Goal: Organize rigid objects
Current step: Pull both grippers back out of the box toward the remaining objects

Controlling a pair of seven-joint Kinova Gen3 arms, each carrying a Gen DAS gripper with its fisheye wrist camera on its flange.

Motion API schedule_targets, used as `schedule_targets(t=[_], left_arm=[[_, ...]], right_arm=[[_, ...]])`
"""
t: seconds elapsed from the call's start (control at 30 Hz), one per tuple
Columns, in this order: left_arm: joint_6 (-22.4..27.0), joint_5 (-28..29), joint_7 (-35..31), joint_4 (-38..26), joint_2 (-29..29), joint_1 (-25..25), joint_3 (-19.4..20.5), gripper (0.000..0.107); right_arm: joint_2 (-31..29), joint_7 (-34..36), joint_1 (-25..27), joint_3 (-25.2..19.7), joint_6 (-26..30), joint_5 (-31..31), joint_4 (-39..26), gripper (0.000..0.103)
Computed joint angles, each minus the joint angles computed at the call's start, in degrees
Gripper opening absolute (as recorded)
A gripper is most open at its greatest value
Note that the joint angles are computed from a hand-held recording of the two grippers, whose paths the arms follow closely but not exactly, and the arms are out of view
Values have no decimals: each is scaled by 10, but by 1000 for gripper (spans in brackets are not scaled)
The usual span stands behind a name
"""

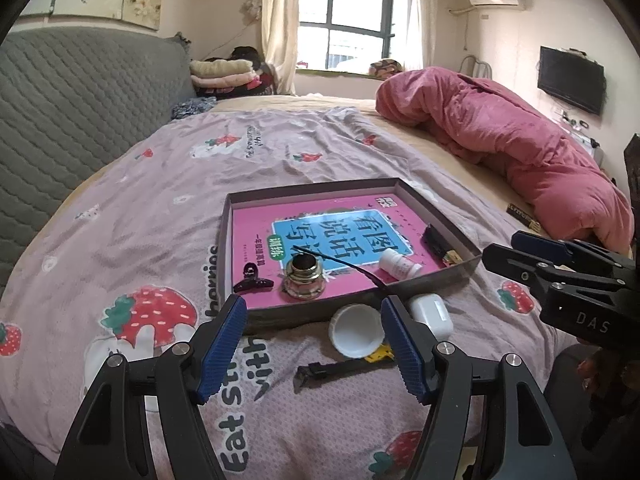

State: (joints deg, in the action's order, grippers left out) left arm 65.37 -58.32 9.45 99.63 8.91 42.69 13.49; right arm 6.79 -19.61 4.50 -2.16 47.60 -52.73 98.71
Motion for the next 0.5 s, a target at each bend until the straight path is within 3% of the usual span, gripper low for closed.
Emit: schedule_targets(t=[0.5], left_arm=[[-13, 24, -33, -14, 8, 9, 2, 71]], right_arm=[[-5, -7, 2, 8, 20, 21, 4, 53]])
